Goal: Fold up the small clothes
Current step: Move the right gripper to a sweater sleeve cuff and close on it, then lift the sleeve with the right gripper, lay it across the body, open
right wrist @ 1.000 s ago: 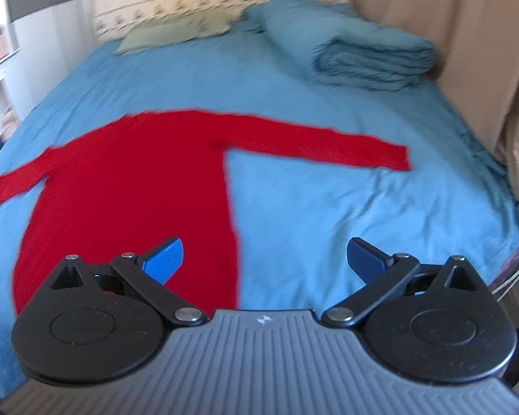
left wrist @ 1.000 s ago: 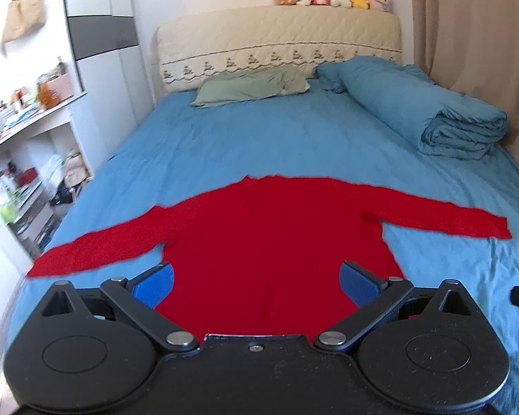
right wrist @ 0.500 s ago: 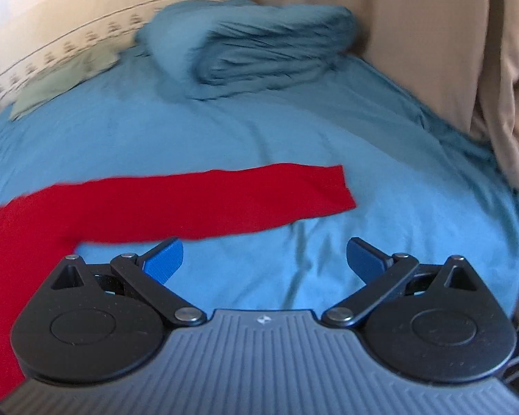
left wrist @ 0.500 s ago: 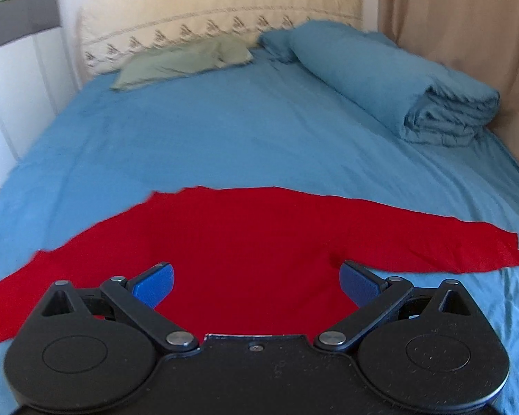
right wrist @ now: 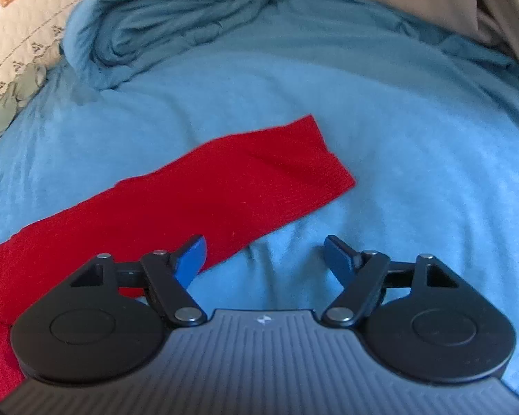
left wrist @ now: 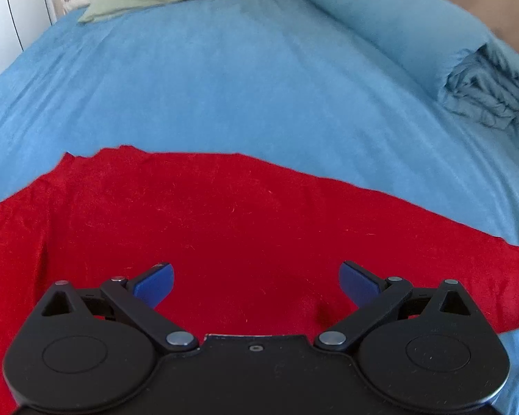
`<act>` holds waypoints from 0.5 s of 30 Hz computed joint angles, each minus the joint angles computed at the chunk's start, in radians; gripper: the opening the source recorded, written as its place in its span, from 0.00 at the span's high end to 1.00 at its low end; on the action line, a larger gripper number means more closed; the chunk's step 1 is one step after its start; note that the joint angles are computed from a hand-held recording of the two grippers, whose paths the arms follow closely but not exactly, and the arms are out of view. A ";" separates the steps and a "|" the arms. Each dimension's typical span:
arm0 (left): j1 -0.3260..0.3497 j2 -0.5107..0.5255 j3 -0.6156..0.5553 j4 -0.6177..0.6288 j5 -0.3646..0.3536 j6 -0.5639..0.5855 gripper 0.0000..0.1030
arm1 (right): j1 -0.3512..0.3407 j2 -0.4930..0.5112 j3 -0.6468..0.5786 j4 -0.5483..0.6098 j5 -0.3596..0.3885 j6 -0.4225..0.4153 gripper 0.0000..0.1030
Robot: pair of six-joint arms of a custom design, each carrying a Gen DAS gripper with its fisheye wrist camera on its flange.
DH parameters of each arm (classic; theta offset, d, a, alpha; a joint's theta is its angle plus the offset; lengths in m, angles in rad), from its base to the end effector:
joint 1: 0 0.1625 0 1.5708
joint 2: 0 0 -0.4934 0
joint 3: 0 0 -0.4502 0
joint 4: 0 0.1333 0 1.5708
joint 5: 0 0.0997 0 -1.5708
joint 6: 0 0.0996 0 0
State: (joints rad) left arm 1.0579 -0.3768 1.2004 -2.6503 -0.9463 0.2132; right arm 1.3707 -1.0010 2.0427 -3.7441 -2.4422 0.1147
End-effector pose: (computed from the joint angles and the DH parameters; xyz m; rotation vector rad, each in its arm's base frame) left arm -0.2657 -0.8622 -0.0392 0.7992 2.3993 -0.4432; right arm -0.0621 -0.5933 0.2523 -0.8783 -1.8424 1.2030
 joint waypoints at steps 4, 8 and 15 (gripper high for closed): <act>0.005 0.057 -0.067 0.037 0.043 0.008 0.00 | -0.022 -0.002 -0.013 0.007 0.032 0.035 0.23; 0.014 0.096 -0.113 0.069 0.075 0.004 0.00 | -0.042 0.004 -0.034 -0.026 0.058 0.045 0.40; 0.023 0.130 -0.178 0.165 0.095 -0.018 0.00 | -0.018 0.015 -0.072 -0.036 -0.004 0.059 0.77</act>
